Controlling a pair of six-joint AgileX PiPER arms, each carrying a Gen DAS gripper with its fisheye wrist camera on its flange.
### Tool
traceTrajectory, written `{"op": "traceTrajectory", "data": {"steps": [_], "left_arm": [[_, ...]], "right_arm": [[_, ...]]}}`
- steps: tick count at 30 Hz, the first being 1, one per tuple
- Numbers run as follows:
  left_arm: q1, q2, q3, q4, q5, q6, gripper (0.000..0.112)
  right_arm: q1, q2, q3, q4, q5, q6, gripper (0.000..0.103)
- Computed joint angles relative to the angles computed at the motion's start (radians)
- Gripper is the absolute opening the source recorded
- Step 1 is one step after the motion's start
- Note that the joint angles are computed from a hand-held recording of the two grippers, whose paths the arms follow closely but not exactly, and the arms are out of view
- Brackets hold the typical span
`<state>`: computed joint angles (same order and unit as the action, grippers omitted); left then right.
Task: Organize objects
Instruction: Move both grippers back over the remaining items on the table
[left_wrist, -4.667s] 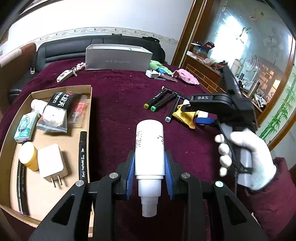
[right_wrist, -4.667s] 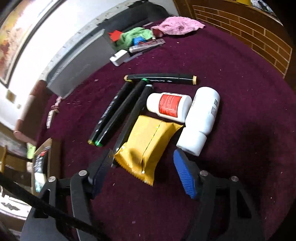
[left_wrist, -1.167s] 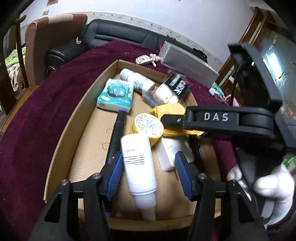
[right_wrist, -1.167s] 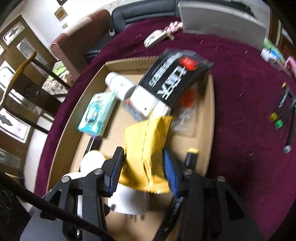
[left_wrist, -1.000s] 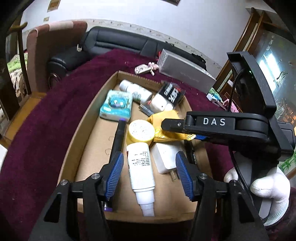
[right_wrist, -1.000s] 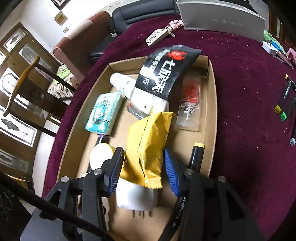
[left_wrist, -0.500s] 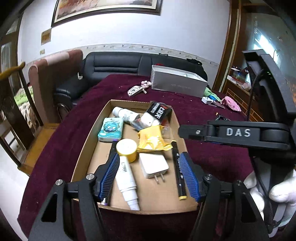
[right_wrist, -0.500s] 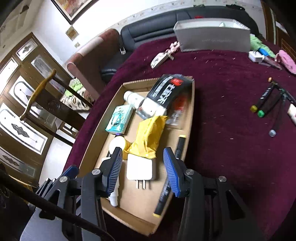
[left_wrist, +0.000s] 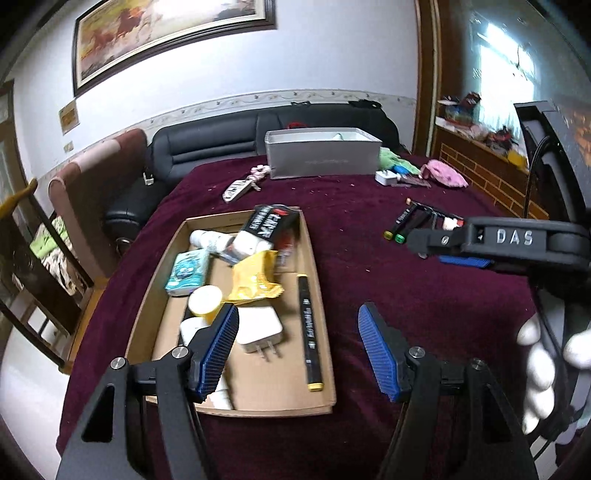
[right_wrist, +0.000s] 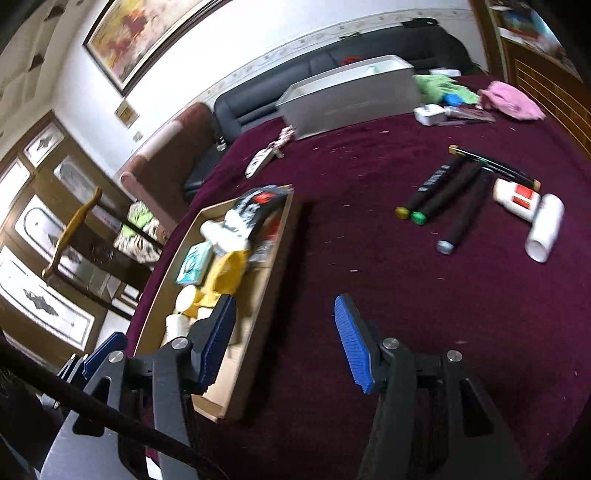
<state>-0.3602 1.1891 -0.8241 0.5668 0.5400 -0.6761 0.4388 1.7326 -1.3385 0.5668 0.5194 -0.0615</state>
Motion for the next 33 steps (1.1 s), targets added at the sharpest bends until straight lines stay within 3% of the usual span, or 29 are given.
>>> {"op": "traceTrajectory", "data": {"steps": [8,15,22,31,33], "left_arm": [[-0.156,0.104,-0.073,0.096,0.088,-0.115,0.061],[-0.185,0.194,-0.123,0.051,0.081,-0.085,0.061],[-0.093,0.348,-0.199,-0.273,0.007,0.168,0.061],[-0.089,0.494,-0.235,-0.384,-0.036,0.25,0.061],[-0.101,0.497,-0.23,-0.346,-0.048,0.22,0.066]], "right_arm": [[-0.143,-0.07,0.128,0.18,-0.015,-0.179,0.058],[-0.26,-0.099,0.199,0.305,-0.009,-0.301,0.058],[-0.364,-0.108,0.233,0.399,0.004,-0.378,0.058],[-0.514,-0.11,0.238,0.361,-0.004,-0.328,0.062],[-0.529,-0.088,0.221,0.332,-0.005,-0.297,0.062]]}}
